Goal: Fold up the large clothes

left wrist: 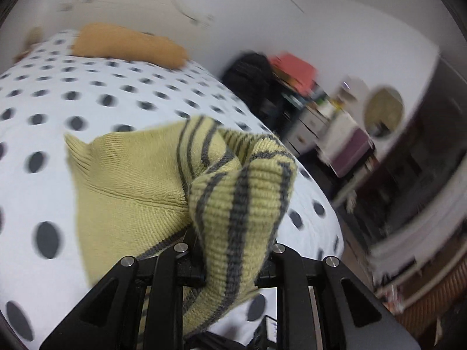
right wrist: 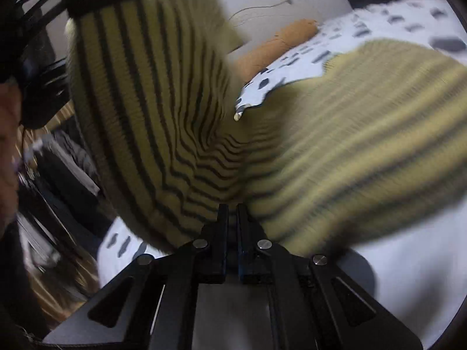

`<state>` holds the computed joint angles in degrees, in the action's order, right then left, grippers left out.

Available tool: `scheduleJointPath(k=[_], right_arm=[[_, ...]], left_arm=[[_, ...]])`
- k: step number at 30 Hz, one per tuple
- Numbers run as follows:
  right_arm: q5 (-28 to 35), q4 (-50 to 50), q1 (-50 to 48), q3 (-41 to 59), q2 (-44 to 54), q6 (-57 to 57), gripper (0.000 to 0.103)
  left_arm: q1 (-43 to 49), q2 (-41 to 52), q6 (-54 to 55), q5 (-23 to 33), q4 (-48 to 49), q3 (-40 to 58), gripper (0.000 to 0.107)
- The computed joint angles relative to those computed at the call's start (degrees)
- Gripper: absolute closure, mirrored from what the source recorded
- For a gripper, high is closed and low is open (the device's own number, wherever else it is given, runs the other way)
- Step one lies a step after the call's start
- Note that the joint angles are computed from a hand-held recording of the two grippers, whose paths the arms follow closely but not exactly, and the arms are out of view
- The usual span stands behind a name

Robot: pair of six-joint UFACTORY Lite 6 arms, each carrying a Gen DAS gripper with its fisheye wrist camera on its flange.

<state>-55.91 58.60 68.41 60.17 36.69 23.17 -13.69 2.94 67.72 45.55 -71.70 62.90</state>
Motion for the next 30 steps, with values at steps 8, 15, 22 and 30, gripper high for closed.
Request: scheduleJointPath(k=[8, 15, 22, 30], right_arm=[[-0.72, 6.93, 6.16, -12.11, -5.50, 10.43, 0.077], [-8.46, 31.33, 21.17, -30.69, -23.40, 16.89, 0.064], [-13.08, 40.16, 14.88, -27.65, -43.47, -15.08, 0.022], [3.28, 32.04, 1.96, -21.23, -41.07, -20.27, 0.022]], left_arm=[[-17.70, 17.16, -2.19, -7.99, 5.15, 2.47, 0.077], [-9.96, 13.28, -3.21, 3.93, 1.28, 0.77, 0.041], [4.24, -6.32, 4.38, 8.94, -5.66, -12.74, 0.018], [8.31, -11.77, 3.07, -12.63, 4.05, -21.06, 0.017]])
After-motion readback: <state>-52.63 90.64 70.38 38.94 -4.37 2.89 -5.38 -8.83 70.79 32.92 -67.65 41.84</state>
